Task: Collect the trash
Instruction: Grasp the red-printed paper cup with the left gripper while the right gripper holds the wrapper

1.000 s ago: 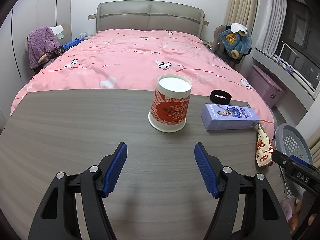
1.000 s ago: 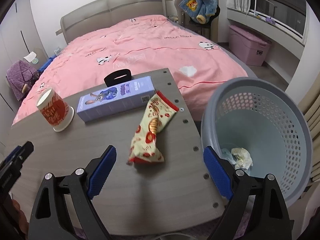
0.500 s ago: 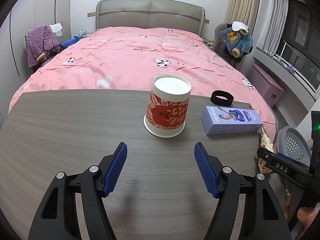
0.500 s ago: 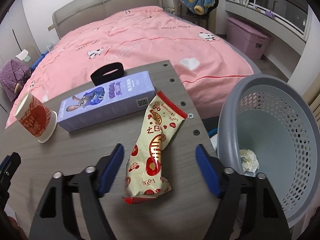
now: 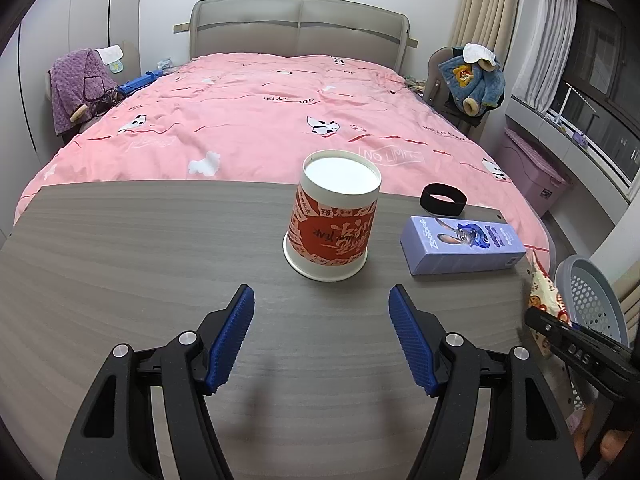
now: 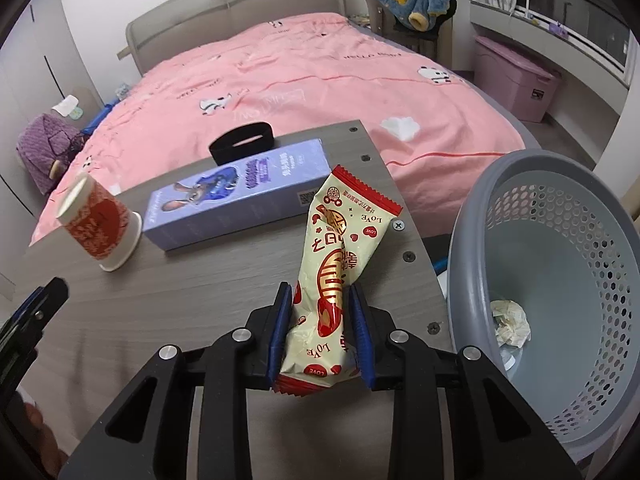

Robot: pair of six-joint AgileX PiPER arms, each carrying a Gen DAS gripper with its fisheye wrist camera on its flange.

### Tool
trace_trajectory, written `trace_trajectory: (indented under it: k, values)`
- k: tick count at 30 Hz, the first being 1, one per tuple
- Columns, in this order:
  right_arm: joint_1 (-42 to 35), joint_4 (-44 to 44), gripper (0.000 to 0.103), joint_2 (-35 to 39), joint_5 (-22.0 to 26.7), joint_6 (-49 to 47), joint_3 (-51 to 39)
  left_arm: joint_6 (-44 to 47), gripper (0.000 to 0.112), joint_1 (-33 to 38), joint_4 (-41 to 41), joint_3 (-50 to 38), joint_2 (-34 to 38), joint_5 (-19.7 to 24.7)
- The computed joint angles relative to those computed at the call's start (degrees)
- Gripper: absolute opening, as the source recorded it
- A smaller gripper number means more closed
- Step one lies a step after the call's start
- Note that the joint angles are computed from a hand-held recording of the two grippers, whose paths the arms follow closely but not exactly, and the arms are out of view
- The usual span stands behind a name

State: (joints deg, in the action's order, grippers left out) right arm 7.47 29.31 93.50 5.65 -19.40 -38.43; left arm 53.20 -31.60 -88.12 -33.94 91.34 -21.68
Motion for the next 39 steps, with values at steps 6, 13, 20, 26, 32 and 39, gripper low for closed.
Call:
trace_trajectory:
  k: [6, 13, 20, 26, 32, 39]
  values:
    - [-0.52, 9.27, 0.029, -3.05, 0.29, -10.38, 1.36, 0.63, 0.067, 0.33, 0.21, -2.9, 2.25, -1.01]
    - [-2.4, 24.92, 0.029, -2.98, 2.44, -27.03, 1.14, 1.24, 0.067, 1.36, 1.3, -8.1, 7.13, -0.67]
    - [-3.65, 32.16, 0.029, -1.24, 4.25, -34.77, 0.01, 5.83, 0.067, 2.69, -1.93, -13.18, 11.61, 0.02]
    - [-4.27, 35.7, 0.029, -0.3, 5.28, -38.52, -0.48, 3.11, 0.067, 4.26, 1.49, -15.14, 14.45, 1.01]
    - [-4.34, 36.9, 0.029, 0.4, 5.85, -39.77, -0.76, 2.49, 0.067, 5.03, 2.12, -16.72, 16.71, 0.57]
    - [-4.64, 37.93, 0.029, 0.63, 6.41, -40.84, -0.83, 4.58, 0.067, 5.89, -0.01, -19.44, 18.81, 1.07]
